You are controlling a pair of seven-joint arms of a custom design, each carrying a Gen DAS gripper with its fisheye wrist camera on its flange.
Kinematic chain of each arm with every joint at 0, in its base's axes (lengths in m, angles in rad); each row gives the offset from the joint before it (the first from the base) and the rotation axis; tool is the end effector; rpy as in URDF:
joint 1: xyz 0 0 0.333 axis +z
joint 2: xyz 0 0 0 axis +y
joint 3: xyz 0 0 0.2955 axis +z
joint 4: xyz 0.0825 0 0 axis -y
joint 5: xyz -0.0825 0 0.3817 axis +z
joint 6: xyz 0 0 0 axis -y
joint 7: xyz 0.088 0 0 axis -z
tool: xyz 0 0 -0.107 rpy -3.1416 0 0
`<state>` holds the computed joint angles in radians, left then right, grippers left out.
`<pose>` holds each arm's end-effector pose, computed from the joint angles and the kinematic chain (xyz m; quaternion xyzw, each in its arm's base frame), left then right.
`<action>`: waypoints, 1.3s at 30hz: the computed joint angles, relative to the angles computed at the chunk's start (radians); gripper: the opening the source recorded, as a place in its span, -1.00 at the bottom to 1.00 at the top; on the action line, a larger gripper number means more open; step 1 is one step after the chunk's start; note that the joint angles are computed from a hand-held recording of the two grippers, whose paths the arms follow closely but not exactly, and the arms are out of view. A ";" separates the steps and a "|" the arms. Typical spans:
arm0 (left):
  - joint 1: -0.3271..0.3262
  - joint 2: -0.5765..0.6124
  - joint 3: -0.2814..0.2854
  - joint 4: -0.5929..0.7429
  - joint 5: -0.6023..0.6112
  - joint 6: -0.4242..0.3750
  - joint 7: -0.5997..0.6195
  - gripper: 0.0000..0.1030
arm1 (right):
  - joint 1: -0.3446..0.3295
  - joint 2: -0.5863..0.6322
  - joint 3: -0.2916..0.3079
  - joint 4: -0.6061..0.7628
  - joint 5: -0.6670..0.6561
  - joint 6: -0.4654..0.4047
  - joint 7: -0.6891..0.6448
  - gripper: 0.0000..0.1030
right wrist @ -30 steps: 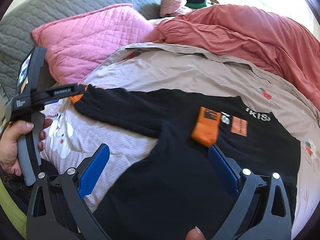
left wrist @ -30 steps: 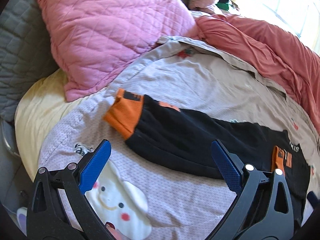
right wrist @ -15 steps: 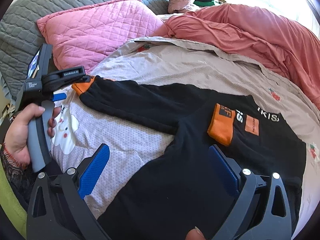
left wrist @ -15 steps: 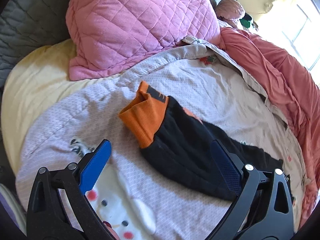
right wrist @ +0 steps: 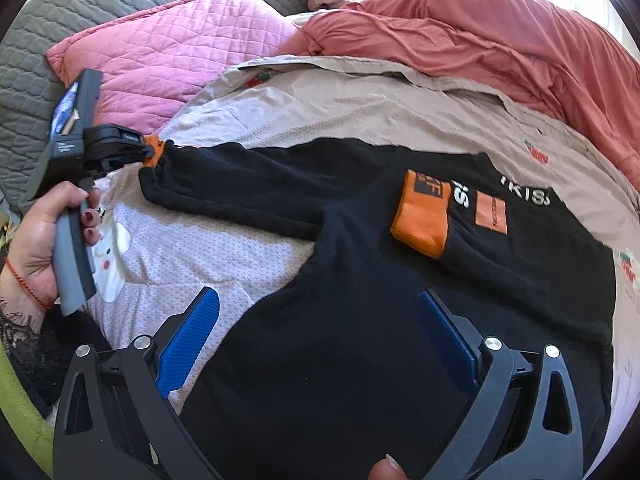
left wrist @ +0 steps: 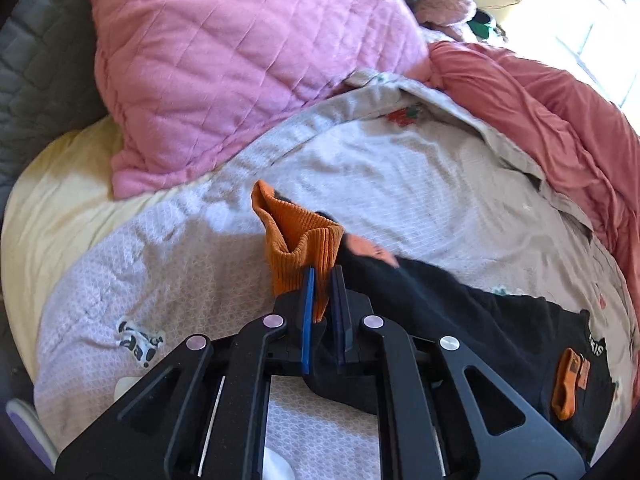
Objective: Fold small clothes
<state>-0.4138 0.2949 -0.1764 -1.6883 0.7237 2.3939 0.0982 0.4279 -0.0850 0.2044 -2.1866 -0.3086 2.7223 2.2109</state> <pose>0.5670 -0.3596 0.4557 -0.8027 0.4960 -0.2558 0.2104 0.4449 0.3424 0.4738 -0.7453 0.5851 -0.1539 0.2801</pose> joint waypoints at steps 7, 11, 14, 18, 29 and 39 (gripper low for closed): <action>-0.025 0.019 -0.008 0.044 0.074 0.089 0.055 -0.93 | -0.034 -0.054 -0.002 -0.057 -0.018 0.007 0.064 0.91; -0.056 0.080 -0.012 0.120 0.076 0.123 0.158 -0.93 | -0.077 -0.103 -0.009 -0.107 0.004 0.021 0.107 0.91; -0.083 0.128 -0.015 0.173 0.060 0.148 0.252 -0.93 | -0.118 -0.130 0.002 -0.135 -0.004 0.020 0.142 0.91; -0.071 0.175 -0.046 0.191 -0.068 0.267 0.382 -0.93 | -0.154 -0.158 0.010 -0.167 -0.004 0.015 0.165 0.91; 0.091 0.263 -0.288 0.180 -0.523 0.485 0.862 -0.66 | -0.194 -0.171 0.018 -0.188 0.022 0.004 0.187 0.91; -0.143 0.127 0.087 0.114 -0.338 0.363 0.498 -0.15 | -0.080 0.038 -0.017 0.037 0.157 0.018 -0.013 0.91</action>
<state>-0.5563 0.4222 -0.0894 -1.5742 0.3856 2.7569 0.5961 0.3480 -0.0471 0.1875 -2.1492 -0.1512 2.7406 2.1984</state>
